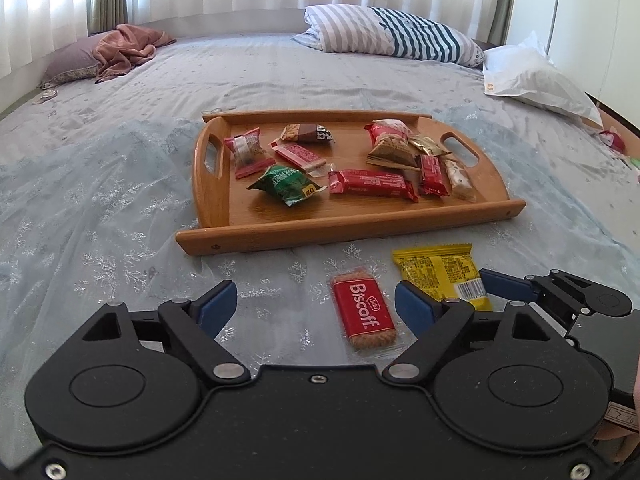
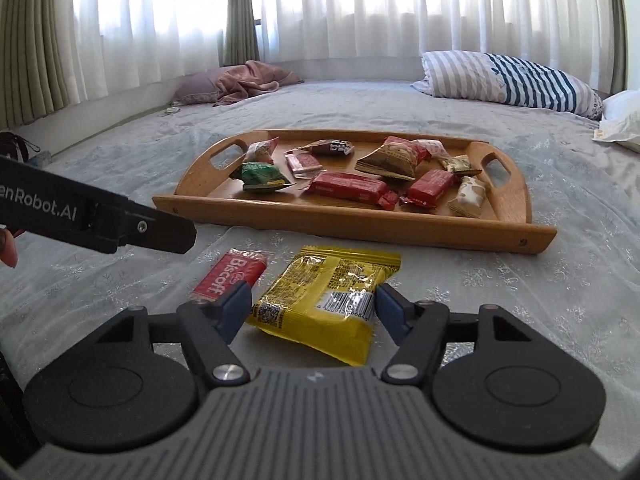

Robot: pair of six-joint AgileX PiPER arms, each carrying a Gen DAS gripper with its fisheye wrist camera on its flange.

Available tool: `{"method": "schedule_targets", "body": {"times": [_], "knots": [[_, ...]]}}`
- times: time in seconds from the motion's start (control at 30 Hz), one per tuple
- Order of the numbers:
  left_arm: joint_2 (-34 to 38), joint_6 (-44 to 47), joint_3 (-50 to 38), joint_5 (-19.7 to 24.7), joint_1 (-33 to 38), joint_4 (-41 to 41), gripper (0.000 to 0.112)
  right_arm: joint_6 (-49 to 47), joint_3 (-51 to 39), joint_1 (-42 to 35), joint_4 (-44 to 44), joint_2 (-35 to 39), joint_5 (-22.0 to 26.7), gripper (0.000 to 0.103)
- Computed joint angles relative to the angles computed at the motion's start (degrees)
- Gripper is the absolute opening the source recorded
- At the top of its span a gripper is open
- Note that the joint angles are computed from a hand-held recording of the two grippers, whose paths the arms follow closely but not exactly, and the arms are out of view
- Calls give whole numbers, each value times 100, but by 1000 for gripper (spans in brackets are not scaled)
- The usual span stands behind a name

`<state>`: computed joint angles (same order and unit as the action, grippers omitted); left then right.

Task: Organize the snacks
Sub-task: 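Move both tools back over the last Biscoff bar and yellow packet, then grasp the red Biscoff bar with the left tool while the right tool grasps the yellow packet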

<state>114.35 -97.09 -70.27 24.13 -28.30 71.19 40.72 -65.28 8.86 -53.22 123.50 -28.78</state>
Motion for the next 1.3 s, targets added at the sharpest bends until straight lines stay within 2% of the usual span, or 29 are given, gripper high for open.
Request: {"method": "schedule_targets", "body": {"times": [0.1,0.2,0.27,0.47,0.6,1.0,1.3], "knots": [[142,8,-124,-62,-20,-75,79,-604,146,-25,850,-51,81,69],[326,-160,-279,-30,-104,-1,75,-1302,285,-81,1784,-86,99,68],[470,-138,-415,-48,-133,-51,73,-1516,368,-165,2084,-88,-1,68],[971,182,-931,85,-228,-415,62,-1126,280,-399,1842,61,-113,68],[1175,245,-1124,183,-246,-524,55,-1367,266,-347,2025,137,-146,69],[1330,-446,-1098,253,-253,167,55,-2035,380,-205,2588,210,-272,75],[1392,-959,-1025,265,-270,679,56,-2169,391,-178,2711,248,-316,78]]}}
